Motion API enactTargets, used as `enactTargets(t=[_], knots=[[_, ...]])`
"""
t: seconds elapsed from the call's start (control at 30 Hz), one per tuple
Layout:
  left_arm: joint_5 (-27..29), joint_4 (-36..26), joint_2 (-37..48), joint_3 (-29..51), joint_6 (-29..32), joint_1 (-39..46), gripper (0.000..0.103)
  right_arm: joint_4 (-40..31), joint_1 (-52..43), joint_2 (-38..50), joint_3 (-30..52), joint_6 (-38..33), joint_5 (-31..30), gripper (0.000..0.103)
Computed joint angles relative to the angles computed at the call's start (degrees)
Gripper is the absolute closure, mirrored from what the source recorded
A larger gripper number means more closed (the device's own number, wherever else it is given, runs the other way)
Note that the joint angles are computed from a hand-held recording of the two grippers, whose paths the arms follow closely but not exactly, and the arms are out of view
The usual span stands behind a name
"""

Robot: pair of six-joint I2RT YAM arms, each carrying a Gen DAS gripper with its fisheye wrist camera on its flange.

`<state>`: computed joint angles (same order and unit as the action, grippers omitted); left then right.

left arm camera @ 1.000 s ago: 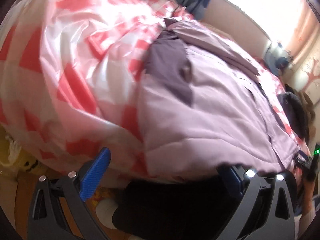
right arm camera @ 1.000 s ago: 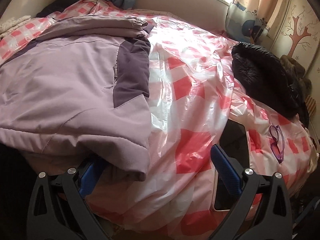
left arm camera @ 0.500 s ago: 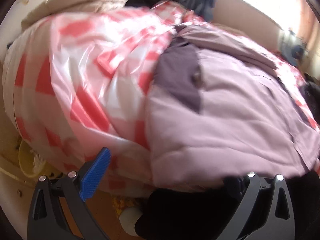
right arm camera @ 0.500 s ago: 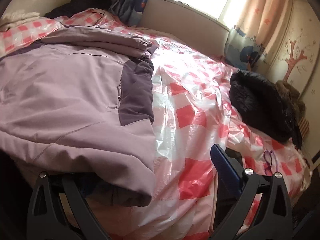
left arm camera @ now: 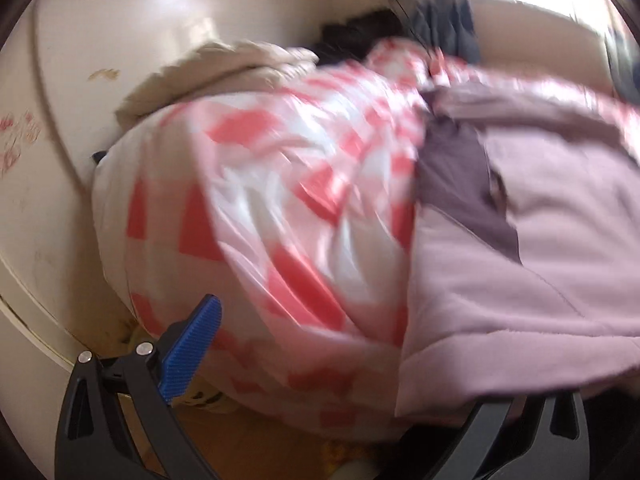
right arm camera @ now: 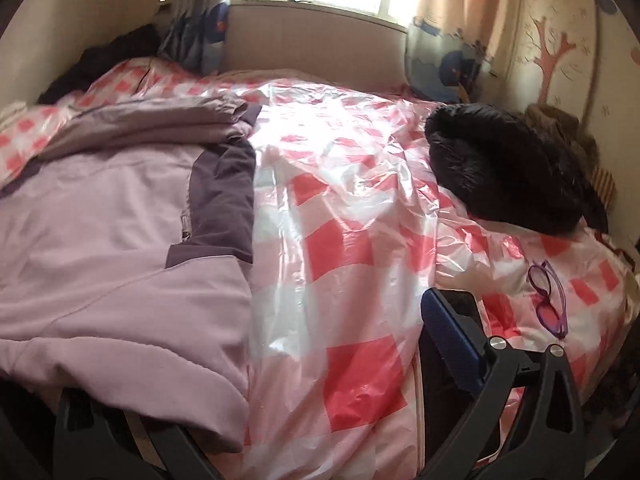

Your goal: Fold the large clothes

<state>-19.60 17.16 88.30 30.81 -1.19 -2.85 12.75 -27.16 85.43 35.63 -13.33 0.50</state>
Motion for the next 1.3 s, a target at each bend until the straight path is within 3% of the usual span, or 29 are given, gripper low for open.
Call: enactTargets(t=[0.03, 0.07, 0.23, 0.4, 0.53, 0.63, 0.67, 0.73, 0.77, 0.83, 0.9, 0.93, 0.97, 1.0, 1.03, 1.07, 1.17, 1.23, 1.3], knots=[[-1.57, 0.75, -0.79, 0.26, 0.93, -0.41, 0.006, 3.32, 0.79, -0.27, -1.28, 0.05, 1.56, 0.006], [-3.54, 0.67, -3.34, 0.13, 1.77, -1.10, 0.006, 2.25, 1.59, -2.05, -1.11, 0.24, 2.75, 0.006], [-0.22, -9.71, -15.28, 4.36, 1.16, 1.17, 0.006, -10.55, 0.39, -14.66, 1.43, 4.24, 0.79, 0.006], [6.25, -21.51, -25.44, 7.79, 4.93, 4.70, 0.006, -22.26, -5.13, -25.67, 3.15, 1.31, -3.94, 0.006], [14.80, -34.14, -32.76, 7.56, 9.79, 9.18, 0.006, -33.37, -11.02, -36.09, 0.74, -3.56, -8.55, 0.006], [24.57, -41.05, -35.27, 3.94, 20.61, 15.34, 0.006, -39.81, -16.25, -40.55, -3.98, -10.87, -11.52, 0.006], [27.88, -43.29, -35.07, 1.96, 27.44, 17.50, 0.006, -42.01, -17.88, -40.59, -5.47, -15.67, -10.55, 0.006], [31.19, -46.22, -37.68, -2.48, 38.88, 20.45, 0.006, -45.26, -23.18, -41.41, -8.75, -21.88, -14.82, 0.006], [34.82, -49.53, -39.17, -3.84, 45.49, 24.26, 0.006, -47.26, -27.29, -43.29, -10.13, -25.97, -18.94, 0.006], [43.94, -57.99, -38.25, -1.79, 56.43, 35.46, 0.006, -58.45, -40.64, -45.06, -8.35, -42.32, -30.09, 0.006], [54.44, -67.63, -31.46, 5.09, 66.83, 49.40, 0.006, -70.84, -54.29, -44.26, -3.79, -56.98, -41.39, 0.006], [57.52, -69.61, -27.89, 8.68, 67.82, 53.82, 0.006, -75.97, -58.49, -43.52, -0.69, -59.47, -45.08, 0.006], [60.61, -69.49, -24.62, 12.72, 64.82, 57.16, 0.006, -78.86, -59.81, -42.20, 3.00, -58.93, -46.59, 0.006], [63.43, -69.00, -22.30, 15.27, 61.69, 58.81, 0.006, -77.93, -58.25, -41.67, 5.45, -53.69, -48.45, 0.006], [66.74, -67.80, -20.30, 17.90, 56.31, 58.99, 0.006, -76.11, -53.88, -40.83, 8.18, -46.94, -48.39, 0.006], [69.19, -63.84, -19.80, 18.91, 48.01, 56.79, 0.006, -70.93, -46.70, -41.33, 9.51, -35.58, -45.86, 0.006], [61.02, -44.65, -23.04, 15.05, 23.34, 38.29, 0.006, -54.76, -25.10, -35.12, 11.78, -13.69, -40.32, 0.006], [54.77, -34.18, -19.00, 15.20, 15.58, 23.89, 0.006, -43.35, -10.70, -26.71, 13.86, -3.76, -32.89, 0.006], [43.82, -25.84, -11.20, 18.79, 10.50, 9.49, 0.006, -35.37, 3.18, -16.09, 18.58, 4.13, -21.35, 0.006]])
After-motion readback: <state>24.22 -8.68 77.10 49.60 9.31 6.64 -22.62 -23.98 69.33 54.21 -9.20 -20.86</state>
